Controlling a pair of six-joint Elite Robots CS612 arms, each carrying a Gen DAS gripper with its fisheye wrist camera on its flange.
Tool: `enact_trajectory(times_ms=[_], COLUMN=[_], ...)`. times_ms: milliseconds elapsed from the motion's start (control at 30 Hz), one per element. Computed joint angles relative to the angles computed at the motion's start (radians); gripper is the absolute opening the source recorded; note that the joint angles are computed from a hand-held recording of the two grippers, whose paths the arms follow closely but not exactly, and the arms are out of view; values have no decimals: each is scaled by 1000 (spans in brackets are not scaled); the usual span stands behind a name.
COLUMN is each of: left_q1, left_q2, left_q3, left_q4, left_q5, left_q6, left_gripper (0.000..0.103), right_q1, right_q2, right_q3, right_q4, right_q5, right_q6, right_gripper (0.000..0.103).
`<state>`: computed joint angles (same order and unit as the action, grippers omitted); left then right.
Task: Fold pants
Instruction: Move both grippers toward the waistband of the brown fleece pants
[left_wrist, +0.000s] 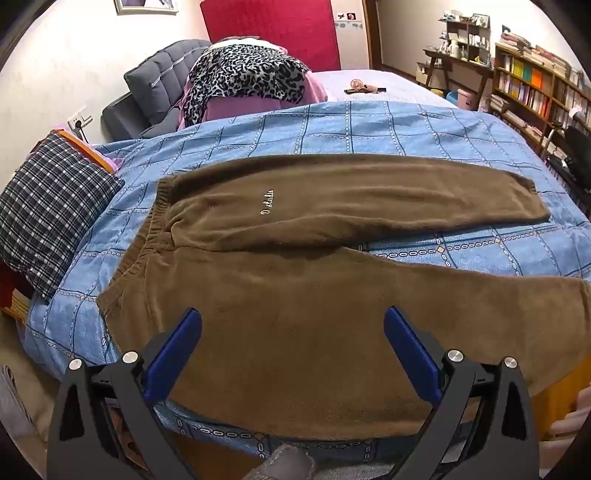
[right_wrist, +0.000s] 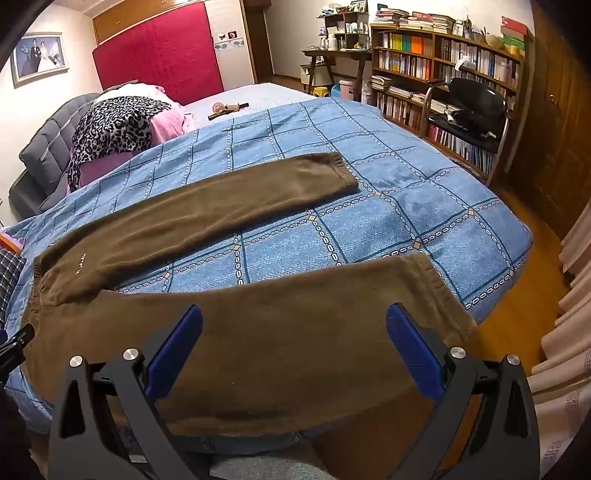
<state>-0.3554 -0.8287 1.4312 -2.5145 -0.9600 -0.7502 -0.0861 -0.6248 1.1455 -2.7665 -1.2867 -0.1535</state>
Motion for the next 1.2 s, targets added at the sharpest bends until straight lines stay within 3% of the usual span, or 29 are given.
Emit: enact_trajectory(times_ms=[667,867,1067,1200], left_q1=[-2,-2,-1,0], left_q2=[-3,-1,-1,0], left_q3=[-2,-11,-22,-28], left_q4=[14,-5,-43,-60], left_q5=[7,36,76,86], left_q6=[-9,-1,9,14], left_gripper=[98,98,98,98], right_q1=[2,6,14,21], right_q2=[-2,3,16,20], right_q3=[3,-14,-33,-57], right_q4=[-10,-67,-203,-139], right_q5=[7,21,38,33], right_q6=[2,14,39,31], right_gripper=[100,100,100,100])
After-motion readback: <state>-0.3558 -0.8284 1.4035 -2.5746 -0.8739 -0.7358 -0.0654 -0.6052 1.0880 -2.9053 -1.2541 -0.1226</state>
